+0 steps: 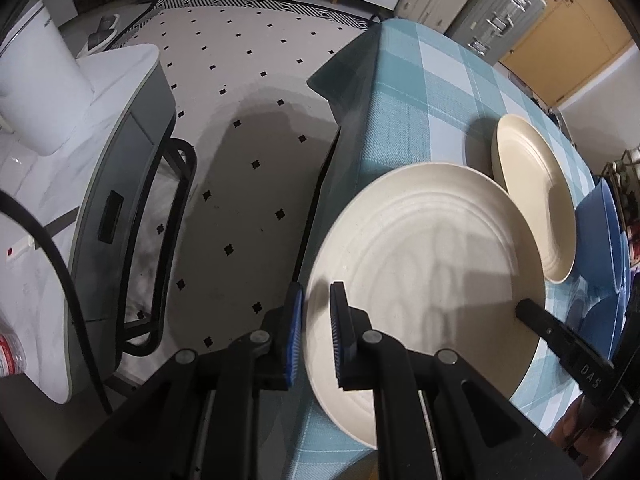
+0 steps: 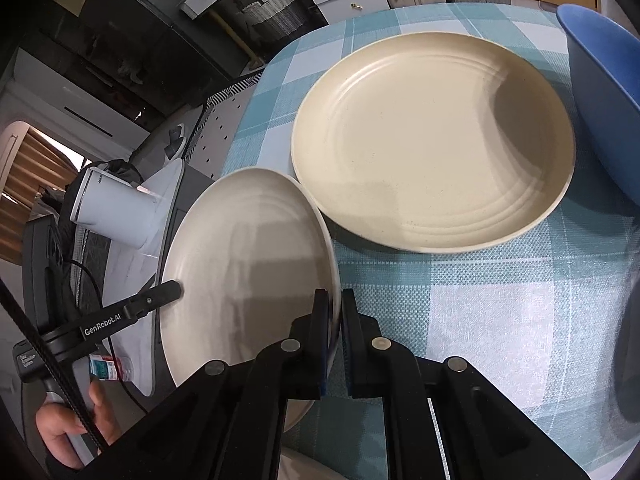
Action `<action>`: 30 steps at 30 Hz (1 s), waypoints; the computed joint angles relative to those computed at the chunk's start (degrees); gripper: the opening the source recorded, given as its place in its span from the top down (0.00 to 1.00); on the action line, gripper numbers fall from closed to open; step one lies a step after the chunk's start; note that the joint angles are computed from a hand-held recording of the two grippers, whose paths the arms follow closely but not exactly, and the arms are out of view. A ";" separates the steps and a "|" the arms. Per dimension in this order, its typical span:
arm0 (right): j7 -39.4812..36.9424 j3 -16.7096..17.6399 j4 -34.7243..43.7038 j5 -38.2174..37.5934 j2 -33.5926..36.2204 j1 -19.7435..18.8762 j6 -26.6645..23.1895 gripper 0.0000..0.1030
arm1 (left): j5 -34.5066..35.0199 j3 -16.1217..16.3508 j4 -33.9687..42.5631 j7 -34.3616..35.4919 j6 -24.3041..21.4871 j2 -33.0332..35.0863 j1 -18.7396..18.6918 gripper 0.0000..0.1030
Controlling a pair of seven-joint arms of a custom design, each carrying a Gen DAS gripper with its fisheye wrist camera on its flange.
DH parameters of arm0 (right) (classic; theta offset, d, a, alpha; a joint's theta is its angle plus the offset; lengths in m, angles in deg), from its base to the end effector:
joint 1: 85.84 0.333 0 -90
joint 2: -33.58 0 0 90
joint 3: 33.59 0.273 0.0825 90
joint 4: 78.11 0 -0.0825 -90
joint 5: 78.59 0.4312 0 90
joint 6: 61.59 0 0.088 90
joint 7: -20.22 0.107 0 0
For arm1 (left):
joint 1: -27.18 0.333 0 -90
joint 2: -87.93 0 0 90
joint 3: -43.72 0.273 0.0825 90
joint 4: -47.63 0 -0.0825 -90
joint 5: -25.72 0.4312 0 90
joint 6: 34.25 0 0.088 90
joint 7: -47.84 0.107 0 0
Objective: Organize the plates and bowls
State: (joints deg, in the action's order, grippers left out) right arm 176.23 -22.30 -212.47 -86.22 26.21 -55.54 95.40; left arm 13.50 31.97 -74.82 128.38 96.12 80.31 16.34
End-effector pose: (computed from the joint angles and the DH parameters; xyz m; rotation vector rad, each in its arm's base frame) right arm 0.4232 0.3826 0.3703 -1.5374 2.1120 -0.0362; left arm 0.5380 -0.2311 0.4275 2.0632 -2.3145 0.4834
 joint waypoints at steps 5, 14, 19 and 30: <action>1.10 0.07 -0.86 -0.72 -0.80 -0.17 1.37 0.94 | 1.46 -0.20 0.36 -0.25 -0.36 -0.69 -0.08 0.91; 0.79 -0.30 -2.90 1.05 -3.84 0.13 2.02 0.94 | 2.41 -0.45 0.78 -0.54 -1.61 -3.21 -0.30 0.91; 1.07 0.04 -4.57 1.02 -7.18 0.34 1.09 0.94 | 2.11 -0.60 -0.83 -0.86 -1.95 -5.86 -0.58 0.91; 3.07 1.27 -10.20 1.29 -17.44 3.02 -1.72 0.95 | -1.42 -0.53 -9.44 -1.90 -3.10 -17.58 -2.23 0.91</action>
State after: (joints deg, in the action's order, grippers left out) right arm 179.31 -21.04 -222.67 -84.93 8.77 -52.53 93.68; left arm 12.08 31.44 -84.25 126.48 93.02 62.73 14.11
